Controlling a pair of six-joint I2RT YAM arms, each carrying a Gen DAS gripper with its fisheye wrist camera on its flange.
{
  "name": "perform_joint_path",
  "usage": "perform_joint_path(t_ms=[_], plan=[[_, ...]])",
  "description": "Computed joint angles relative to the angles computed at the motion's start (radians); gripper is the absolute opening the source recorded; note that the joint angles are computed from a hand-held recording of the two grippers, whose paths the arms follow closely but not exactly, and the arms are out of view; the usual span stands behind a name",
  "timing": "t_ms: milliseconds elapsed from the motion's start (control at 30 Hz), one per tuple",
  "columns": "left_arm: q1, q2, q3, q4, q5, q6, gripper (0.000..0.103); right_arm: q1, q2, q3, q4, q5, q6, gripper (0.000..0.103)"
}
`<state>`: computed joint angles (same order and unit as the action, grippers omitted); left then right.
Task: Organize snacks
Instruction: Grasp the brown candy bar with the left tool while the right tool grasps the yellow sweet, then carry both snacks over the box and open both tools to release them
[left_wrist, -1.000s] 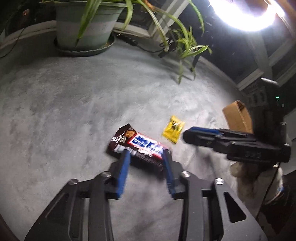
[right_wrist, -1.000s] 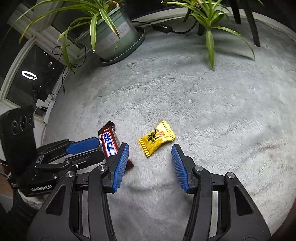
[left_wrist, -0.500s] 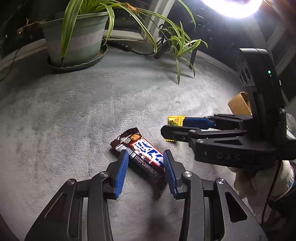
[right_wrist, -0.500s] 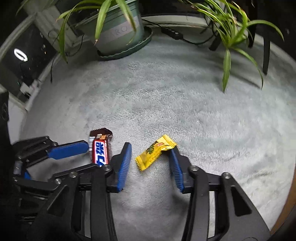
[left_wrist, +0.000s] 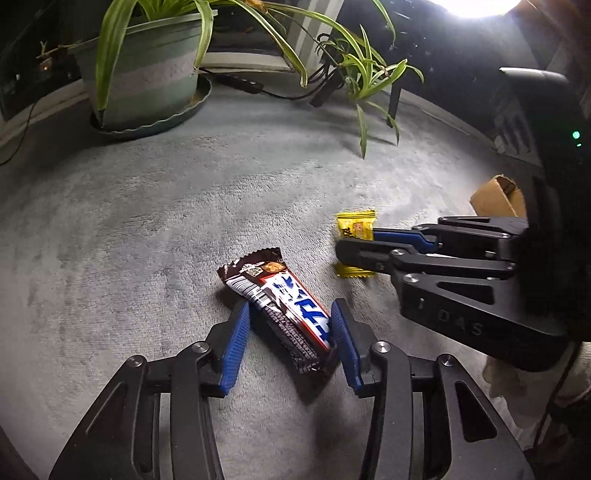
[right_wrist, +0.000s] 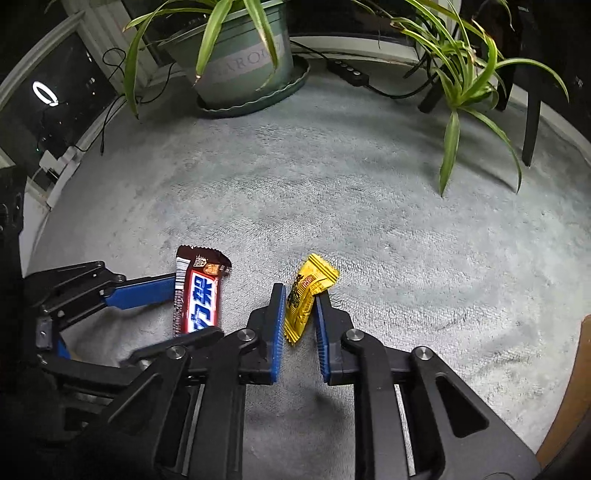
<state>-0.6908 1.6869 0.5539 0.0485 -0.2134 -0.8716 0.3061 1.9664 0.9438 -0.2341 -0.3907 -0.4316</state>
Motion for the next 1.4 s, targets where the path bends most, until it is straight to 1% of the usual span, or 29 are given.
perform_joint_path(t_ms=[167, 300, 467, 600, 767, 967, 1100, 1167, 1300, 1400], plan=[[-0.020, 0.077, 0.089, -0.071, -0.049, 0.011, 0.050, -0.020, 0.011, 0.014, -0.012, -0.027, 0.002, 0.014], [-0.029, 0.098, 0.100, -0.063, -0.084, 0.018, 0.043, -0.040, 0.010, 0.015, -0.012, -0.038, 0.002, 0.013], [-0.040, 0.083, 0.067, -0.021, -0.097, -0.004, 0.042, -0.073, -0.005, 0.011, -0.026, -0.066, -0.013, 0.012], [-0.045, 0.047, 0.037, -0.008, -0.104, -0.035, 0.042, -0.098, -0.004, 0.018, -0.039, -0.081, -0.023, 0.012], [-0.049, -0.043, -0.009, -0.012, -0.116, -0.066, 0.041, -0.129, -0.045, 0.001, -0.060, -0.110, -0.036, 0.012], [-0.089, -0.168, -0.010, -0.088, -0.162, -0.085, 0.041, -0.205, -0.150, -0.024, -0.120, -0.163, -0.090, 0.012], [-0.124, -0.192, 0.036, -0.132, -0.184, -0.088, 0.041, -0.290, -0.215, -0.016, -0.191, -0.209, -0.147, 0.012], [-0.151, -0.187, 0.074, -0.150, -0.198, -0.089, 0.041, -0.345, -0.229, 0.012, -0.245, -0.232, -0.188, 0.012], [-0.183, -0.137, 0.162, -0.150, -0.197, -0.071, 0.041, -0.473, -0.241, 0.073, -0.335, -0.273, -0.273, 0.012], [-0.223, -0.071, 0.260, -0.154, -0.199, -0.059, 0.041, -0.573, -0.214, 0.145, -0.393, -0.295, -0.328, 0.012]])
